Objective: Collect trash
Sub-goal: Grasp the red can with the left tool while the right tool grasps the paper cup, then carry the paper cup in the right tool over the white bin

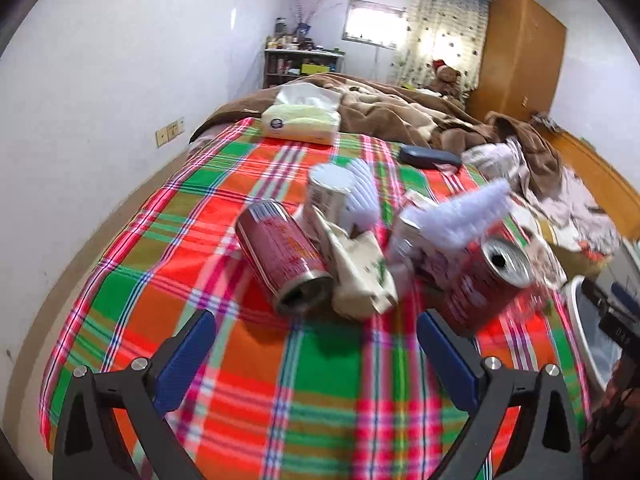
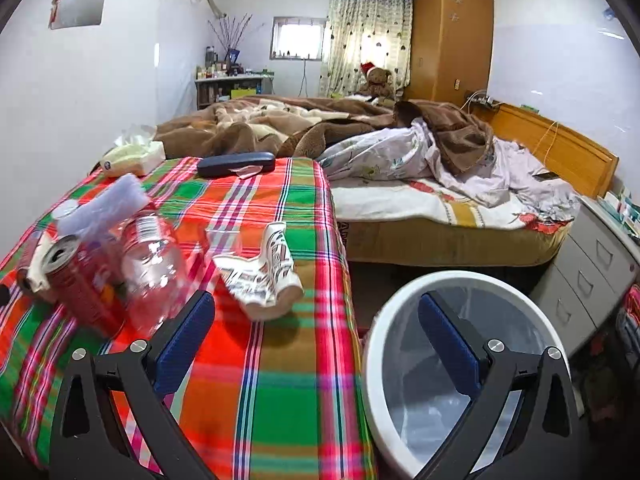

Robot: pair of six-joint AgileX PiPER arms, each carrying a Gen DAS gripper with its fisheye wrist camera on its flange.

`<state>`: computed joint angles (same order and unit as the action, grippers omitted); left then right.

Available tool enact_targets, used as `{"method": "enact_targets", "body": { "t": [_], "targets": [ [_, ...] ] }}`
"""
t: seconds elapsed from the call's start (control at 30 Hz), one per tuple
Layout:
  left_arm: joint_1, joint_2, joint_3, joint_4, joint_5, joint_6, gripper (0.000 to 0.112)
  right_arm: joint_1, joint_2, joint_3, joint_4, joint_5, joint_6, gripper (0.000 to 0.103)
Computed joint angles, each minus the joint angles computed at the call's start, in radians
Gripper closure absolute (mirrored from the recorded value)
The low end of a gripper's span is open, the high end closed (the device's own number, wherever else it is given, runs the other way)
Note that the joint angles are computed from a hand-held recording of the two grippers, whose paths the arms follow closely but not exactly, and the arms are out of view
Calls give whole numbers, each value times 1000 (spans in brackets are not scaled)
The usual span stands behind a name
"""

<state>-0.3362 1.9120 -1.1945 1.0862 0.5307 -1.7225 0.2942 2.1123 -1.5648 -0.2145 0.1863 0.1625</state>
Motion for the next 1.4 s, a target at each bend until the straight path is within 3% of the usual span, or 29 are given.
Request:
{"method": "enact_targets", "body": {
  "t": [0.07, 0.2, 0.3, 0.43, 0.5, 0.6, 0.9, 1.0, 1.1, 1.23, 1.27, 1.33, 1.4],
  "targets": [
    [39, 11, -16, -23, -15, 15, 11, -5, 38, -70, 88, 68, -75, 0],
    [127, 39, -55, -128, -70, 105, 17, -2, 81, -147, 74, 113, -62, 0],
    [165, 71, -96, -189, -65, 166, 22, -6, 128, -236, 141, 171, -122, 0],
    [211, 113, -143, -322, -106, 298, 29, -13, 219, -407, 220, 293, -197, 14],
    [236, 128, -163, -444, -144, 416, 36, -19, 264, -494, 278, 361, -240, 15],
    [243, 156, -208, -508, -126, 486, 38, -27, 307, -575, 330, 430, -272, 24],
    [266, 228, -292, -548, -117, 519, 39, -39, 401, -750, 376, 560, -308, 30],
    [288, 241, -301, -651, -147, 604, 42, -43, 420, -784, 388, 592, -309, 45],
    [289, 251, -312, -664, -146, 616, 43, -50, 449, -838, 408, 645, -317, 46],
    [287, 265, -339, -668, -125, 638, 51, -49, 451, -836, 426, 652, -334, 47],
    [289, 269, -346, -679, -124, 652, 58, -49, 448, -831, 429, 651, -339, 48],
    [286, 274, -360, -666, -100, 650, 58, -50, 442, -817, 441, 646, -351, 59],
    [282, 274, -362, -644, -91, 634, 58, -52, 430, -794, 453, 632, -357, 62]
  ]
}}
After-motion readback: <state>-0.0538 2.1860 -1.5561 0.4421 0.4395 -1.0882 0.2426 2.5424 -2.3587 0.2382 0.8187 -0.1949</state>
